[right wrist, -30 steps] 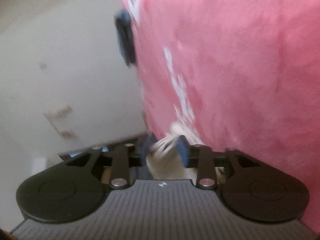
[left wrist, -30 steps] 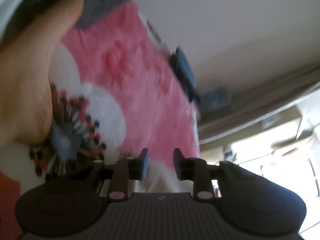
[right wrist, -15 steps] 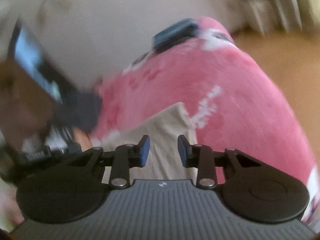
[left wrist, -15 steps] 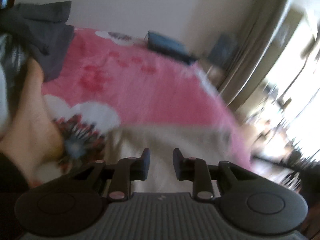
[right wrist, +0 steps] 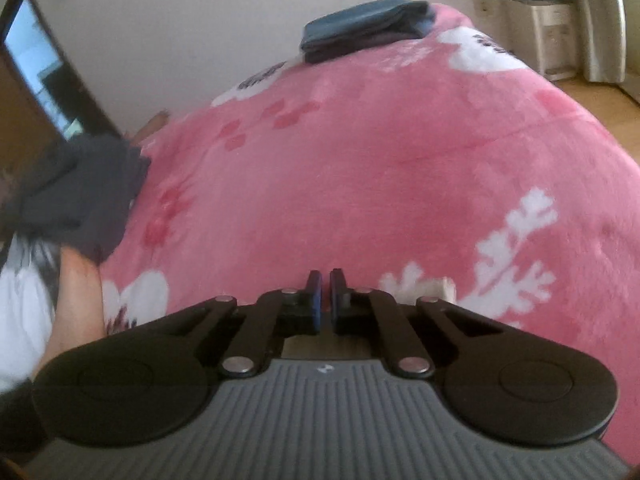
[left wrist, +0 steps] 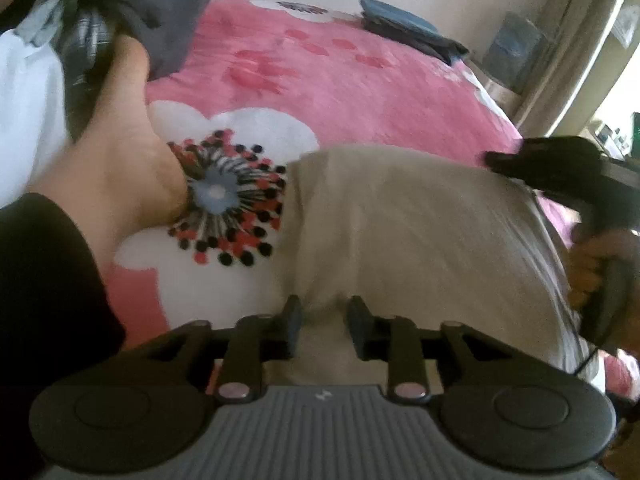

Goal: Fold clothes
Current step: 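Open both grippers to release the folded trousers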

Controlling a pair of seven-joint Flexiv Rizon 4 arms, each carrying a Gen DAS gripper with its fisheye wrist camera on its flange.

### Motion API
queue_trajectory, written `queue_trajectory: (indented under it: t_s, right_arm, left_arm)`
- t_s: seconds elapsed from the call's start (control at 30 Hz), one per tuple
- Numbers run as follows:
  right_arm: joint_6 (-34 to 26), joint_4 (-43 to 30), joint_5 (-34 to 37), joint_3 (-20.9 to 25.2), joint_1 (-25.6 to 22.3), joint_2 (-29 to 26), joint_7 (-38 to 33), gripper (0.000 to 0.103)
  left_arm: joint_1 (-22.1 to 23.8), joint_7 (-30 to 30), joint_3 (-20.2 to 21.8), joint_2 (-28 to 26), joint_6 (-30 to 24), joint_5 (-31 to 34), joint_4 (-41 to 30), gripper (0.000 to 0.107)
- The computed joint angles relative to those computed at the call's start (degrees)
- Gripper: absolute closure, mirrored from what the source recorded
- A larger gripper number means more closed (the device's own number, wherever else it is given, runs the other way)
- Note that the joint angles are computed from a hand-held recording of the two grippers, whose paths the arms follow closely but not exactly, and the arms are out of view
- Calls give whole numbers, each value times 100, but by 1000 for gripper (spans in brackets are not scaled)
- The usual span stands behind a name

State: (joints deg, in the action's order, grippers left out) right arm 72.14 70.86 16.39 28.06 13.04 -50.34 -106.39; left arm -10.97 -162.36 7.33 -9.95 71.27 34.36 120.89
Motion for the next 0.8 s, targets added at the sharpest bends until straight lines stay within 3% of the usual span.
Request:
queue_trajectory:
  t_s: [0.07,0.17,0.3,0.47,0.57,0.63,0.8]
  right_arm:
    - [334,213,30,12,-86,205,-125,95]
    - [394,768,215,631,-831,689,-897,95]
    - [-371,1601,790,1496,-2127,1450,-2279,95]
    - [-1370,2119,1860,1800,-3093,1862,-2791,95]
    - [-1354,2418,1909,1396,-2851,1923,-2786,95]
    - [-822,2633,1651,842,-2287,1895,-2496,98]
    - [-548,2607,2377,303,-2064,2148,-2023,93]
  left_arm:
    - [-72,-201,43,75,-181,172,-69,80]
    - [-111,-436,-5,217,-444,473,-157,82]
    - [-125,-470,-247,467,-603,827,-163,82]
    - [-199,-581,-619,735,-358,1279,71,81]
    - [-224,221,-899,498,-573,1036,47,80]
    - [-352,-30,-784,432,-664,1142,39,78]
    - [-456,-520,-742,828,-902,1309,239,80]
